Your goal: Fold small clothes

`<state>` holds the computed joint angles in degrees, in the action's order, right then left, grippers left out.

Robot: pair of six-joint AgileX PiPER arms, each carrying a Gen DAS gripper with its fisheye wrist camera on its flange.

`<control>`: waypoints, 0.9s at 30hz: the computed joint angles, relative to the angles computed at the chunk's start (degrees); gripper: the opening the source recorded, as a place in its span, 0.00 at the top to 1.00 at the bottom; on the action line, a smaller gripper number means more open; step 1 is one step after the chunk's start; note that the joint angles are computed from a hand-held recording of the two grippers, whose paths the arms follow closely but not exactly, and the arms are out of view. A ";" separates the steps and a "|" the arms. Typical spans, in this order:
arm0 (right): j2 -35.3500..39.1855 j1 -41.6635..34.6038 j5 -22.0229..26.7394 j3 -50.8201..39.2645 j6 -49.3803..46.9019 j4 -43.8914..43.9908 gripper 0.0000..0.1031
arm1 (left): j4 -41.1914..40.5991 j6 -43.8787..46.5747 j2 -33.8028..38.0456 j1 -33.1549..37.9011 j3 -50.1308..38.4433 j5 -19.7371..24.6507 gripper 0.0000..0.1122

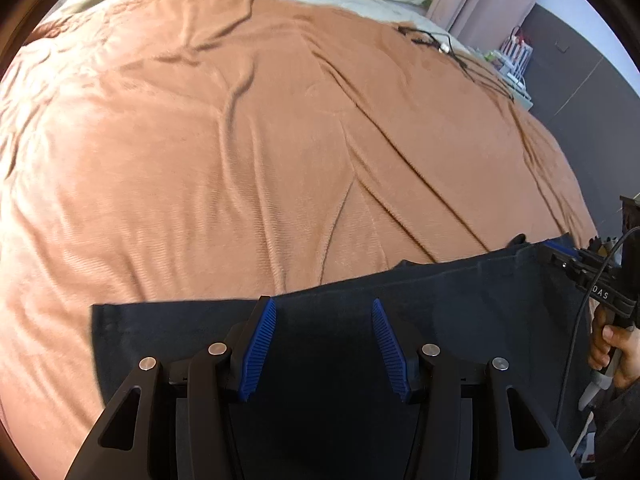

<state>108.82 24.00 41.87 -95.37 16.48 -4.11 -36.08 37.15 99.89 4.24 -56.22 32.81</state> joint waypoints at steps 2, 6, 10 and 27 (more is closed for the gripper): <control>-2.73 -0.07 -0.53 2.79 -0.01 0.02 0.74 | 0.09 -0.34 -1.86 1.00 0.86 1.09 0.53; -8.58 0.74 -1.26 8.00 2.31 -2.52 0.57 | 0.42 -0.59 -6.73 3.01 3.32 3.05 0.52; -16.22 3.45 -2.92 15.12 5.19 -7.22 0.27 | 0.67 -1.14 -11.38 4.69 5.39 5.01 0.49; -42.94 20.41 3.52 36.70 33.42 -26.73 0.00 | -5.66 6.73 -44.51 23.65 22.62 16.56 0.09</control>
